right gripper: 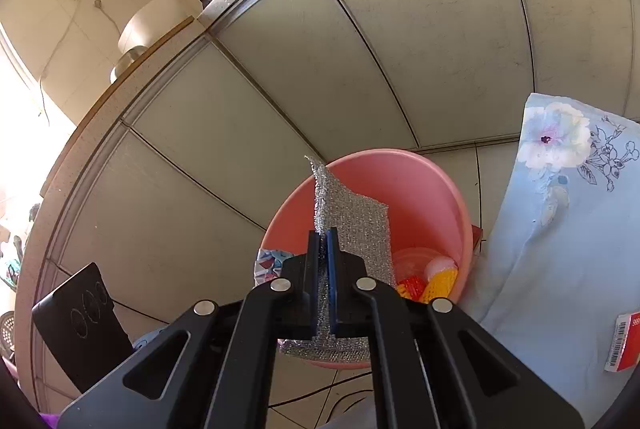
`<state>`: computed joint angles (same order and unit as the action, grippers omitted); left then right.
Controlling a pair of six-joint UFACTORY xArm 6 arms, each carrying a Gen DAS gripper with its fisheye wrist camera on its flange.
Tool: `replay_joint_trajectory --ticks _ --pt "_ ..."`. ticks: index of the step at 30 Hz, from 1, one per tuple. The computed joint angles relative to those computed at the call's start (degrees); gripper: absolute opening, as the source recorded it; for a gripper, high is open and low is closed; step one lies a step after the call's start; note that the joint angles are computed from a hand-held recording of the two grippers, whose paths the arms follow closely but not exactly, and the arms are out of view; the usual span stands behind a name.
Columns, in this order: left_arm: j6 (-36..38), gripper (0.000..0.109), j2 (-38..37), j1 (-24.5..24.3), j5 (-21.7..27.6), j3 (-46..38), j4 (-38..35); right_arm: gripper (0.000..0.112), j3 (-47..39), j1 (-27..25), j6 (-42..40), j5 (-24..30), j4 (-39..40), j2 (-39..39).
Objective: Collect trash
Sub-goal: 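Carry wrapper and scrubber pad over the pink bucket and open both tools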
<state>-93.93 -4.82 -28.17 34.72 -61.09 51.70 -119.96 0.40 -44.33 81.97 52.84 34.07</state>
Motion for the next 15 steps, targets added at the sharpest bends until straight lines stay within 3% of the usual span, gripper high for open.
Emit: replay_joint_trajectory --ticks 6,10,15 --pt "-1.25 0.009 0.29 -0.46 1.13 -0.38 -0.1 0.009 -1.25 0.59 1.23 0.67 -1.88 0.87" --pt "-1.87 0.02 -0.19 -0.62 1.28 -0.11 -0.16 0.025 -0.48 0.1 0.8 0.43 -0.95 0.43" --pt "-2.18 0.021 -0.55 -1.13 2.2 -0.19 0.09 0.028 0.8 -0.41 -0.29 -0.2 -0.5 -0.63"
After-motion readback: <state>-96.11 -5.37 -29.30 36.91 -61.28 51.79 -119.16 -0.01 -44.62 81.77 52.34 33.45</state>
